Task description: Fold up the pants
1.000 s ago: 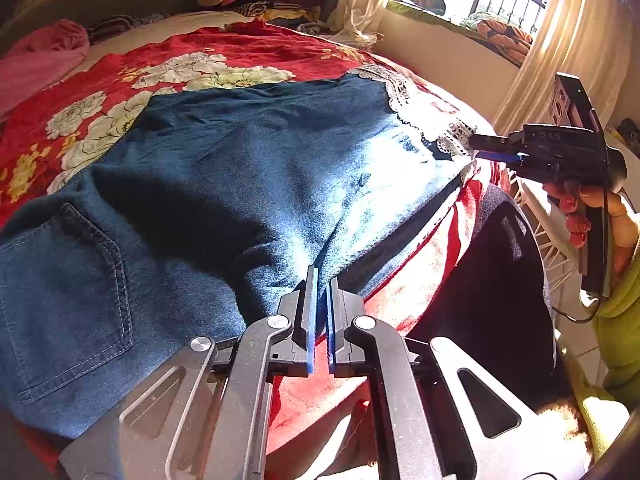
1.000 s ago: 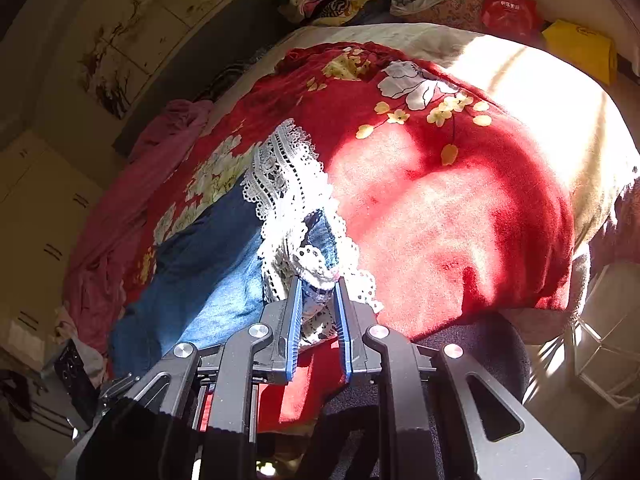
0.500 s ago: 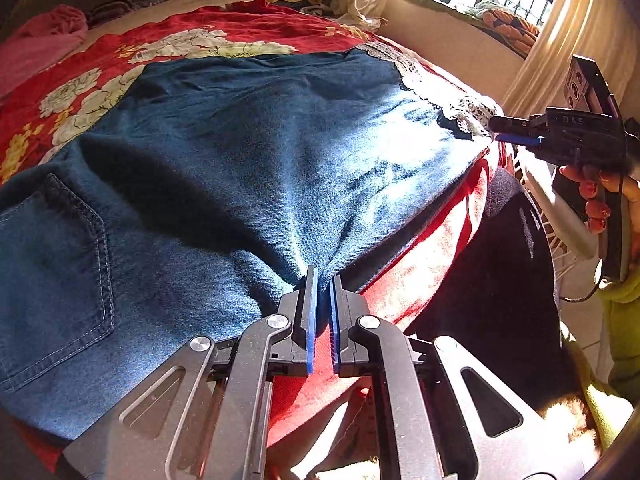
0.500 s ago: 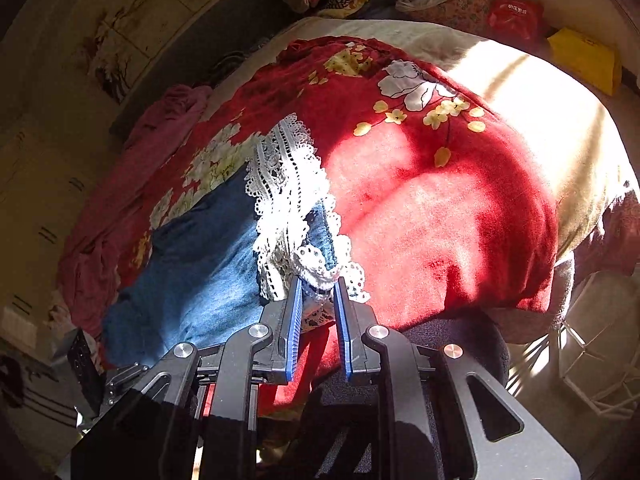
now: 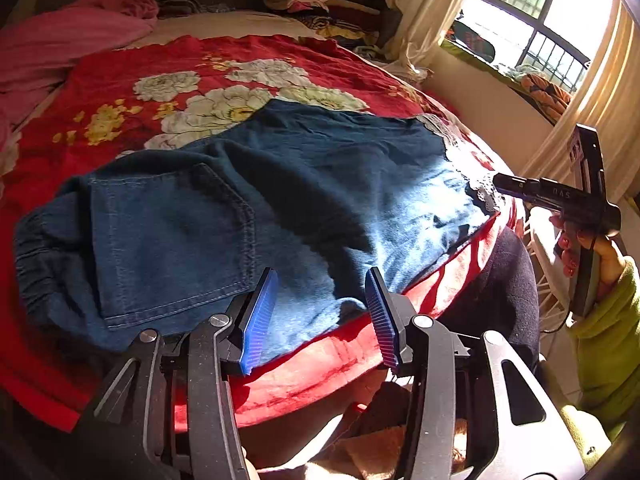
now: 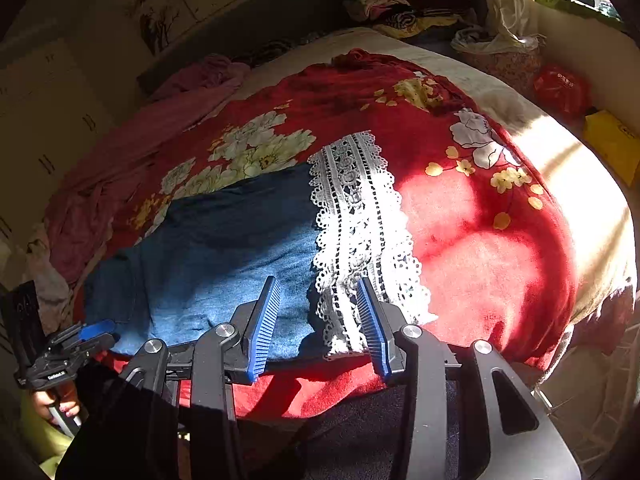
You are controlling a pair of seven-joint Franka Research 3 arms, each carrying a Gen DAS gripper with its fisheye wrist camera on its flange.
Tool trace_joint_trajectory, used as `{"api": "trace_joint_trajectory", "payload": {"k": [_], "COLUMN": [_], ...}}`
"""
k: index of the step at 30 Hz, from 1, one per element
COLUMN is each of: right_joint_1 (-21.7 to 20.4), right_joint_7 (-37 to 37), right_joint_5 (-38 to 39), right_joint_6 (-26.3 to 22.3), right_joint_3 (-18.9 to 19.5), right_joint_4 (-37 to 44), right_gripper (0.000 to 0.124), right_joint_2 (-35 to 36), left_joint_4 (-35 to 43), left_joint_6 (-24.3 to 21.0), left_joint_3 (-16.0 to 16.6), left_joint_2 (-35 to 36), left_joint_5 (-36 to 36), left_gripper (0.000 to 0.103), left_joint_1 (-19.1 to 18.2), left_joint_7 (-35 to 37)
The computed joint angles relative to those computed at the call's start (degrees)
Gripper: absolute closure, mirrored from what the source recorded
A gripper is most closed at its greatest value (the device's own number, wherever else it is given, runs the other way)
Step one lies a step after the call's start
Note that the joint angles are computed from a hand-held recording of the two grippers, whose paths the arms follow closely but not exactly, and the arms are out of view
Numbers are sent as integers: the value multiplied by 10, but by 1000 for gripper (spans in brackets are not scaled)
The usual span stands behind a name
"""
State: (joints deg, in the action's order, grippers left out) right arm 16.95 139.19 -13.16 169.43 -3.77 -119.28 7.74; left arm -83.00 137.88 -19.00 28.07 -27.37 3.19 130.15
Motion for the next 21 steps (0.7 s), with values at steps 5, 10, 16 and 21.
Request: {"api": "trace_joint_trajectory", "payload": {"k": [5,10,16,21], "right_joint_1": [9,-2,-1,7], "right_joint_7": [6,-17,-35,-34], "right_joint_5": [-2,27,42,6], "right_joint_6": [-8,-12,1,61], "right_joint_3": [-7,5,8,-18], "right_joint_4": [4,-7,-11,-24], "right_gripper": [84,84,81,78], "right_joint_2": [16,4,11,-22], "left_joint_4": [45,68,62,55], "left_joint_6": [26,18,25,35], "left_joint_3": [93,70,54,20], "left_joint_2": [33,54,57,30], "left_joint_5": [143,161,178,149], "left_gripper": [56,73,73,48], "left_joint_1": [-39,-4,4,13], "left_joint_7": [-202,-230,-233,-173]}}
